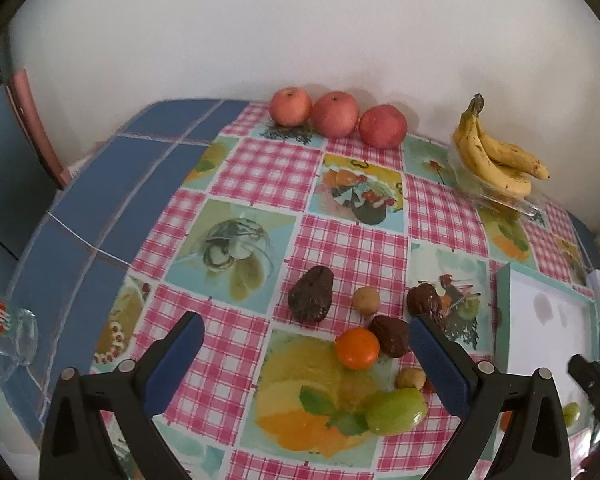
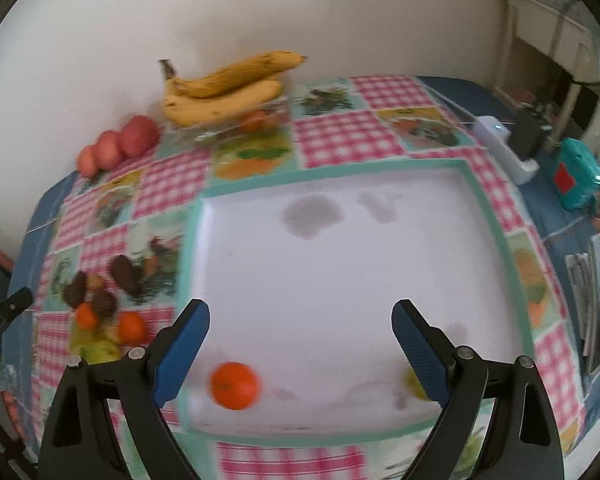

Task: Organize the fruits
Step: 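Move both open tools back toward the fruit pile, then grasp a small orange with the right tool while the left tool grasps a dark brown fruit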

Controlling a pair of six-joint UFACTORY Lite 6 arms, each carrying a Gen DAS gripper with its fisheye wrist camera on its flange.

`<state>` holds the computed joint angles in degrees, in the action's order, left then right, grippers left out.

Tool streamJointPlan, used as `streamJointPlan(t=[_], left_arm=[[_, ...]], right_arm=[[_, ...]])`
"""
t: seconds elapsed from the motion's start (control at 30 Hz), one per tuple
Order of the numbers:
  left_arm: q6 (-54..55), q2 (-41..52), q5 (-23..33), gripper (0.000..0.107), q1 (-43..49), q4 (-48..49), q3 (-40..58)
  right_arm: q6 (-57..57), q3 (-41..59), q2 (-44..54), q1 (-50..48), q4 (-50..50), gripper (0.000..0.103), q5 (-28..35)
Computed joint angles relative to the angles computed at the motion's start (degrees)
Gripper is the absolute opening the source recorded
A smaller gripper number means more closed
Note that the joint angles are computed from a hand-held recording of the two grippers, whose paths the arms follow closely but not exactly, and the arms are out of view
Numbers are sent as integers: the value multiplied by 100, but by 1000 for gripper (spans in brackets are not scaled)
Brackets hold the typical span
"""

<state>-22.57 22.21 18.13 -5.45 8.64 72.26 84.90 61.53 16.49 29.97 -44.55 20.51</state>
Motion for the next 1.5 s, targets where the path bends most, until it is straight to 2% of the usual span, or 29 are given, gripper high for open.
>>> streamJointPlan(t=[0.1, 0.2, 0.33, 0.53, 0.63, 0.8, 0.93, 1.07, 1.13, 1.2, 1.4, 1.5], left_arm=[[494, 283, 158, 103, 122, -586, 294], [1007, 516, 241, 103, 221, -1086, 562], [1495, 711, 386, 103, 364, -1525, 944], [2578, 1056, 862, 101, 553, -2372, 1660], [2966, 1239, 1082, 97, 681, -2783, 1976], [2658, 1414, 1183, 91, 682, -2394, 2235], [2736, 1595, 1230, 87, 637, -2431, 2289], [2906, 1944, 1303, 83, 572, -2614, 2353], [2901, 2151, 1348, 81, 545, -2638, 2456], [2954, 2281, 1374, 75, 545, -2723, 2511], [3001, 2478, 1328, 70, 625, -2870, 2536], [3002, 2534, 1313, 60, 667, -2933, 2549]], right_arm=[[-407, 524, 330, 196, 307, 93, 31], [-955, 1251, 842, 430, 717, 93, 394], [-1921, 2112, 1423, 484, 1655, 93, 493], [-3160, 3849, 2395, 629, 2593, 93, 1309], [-3533, 4500, 2767, 615, 2935, 93, 1524], [-3750, 5481, 3312, 663, 2954, 93, 2000], [-3865, 5781, 3507, 657, 3038, 92, 2002], [-4041, 6061, 3738, 678, 3181, 75, 2112], [-4141, 6182, 3888, 680, 3300, 74, 2177], [-4268, 6312, 4052, 678, 3456, 66, 2228], [-4793, 6694, 4654, 639, 4164, 63, 2352], [-5052, 6675, 4838, 576, 4638, 57, 2310]])
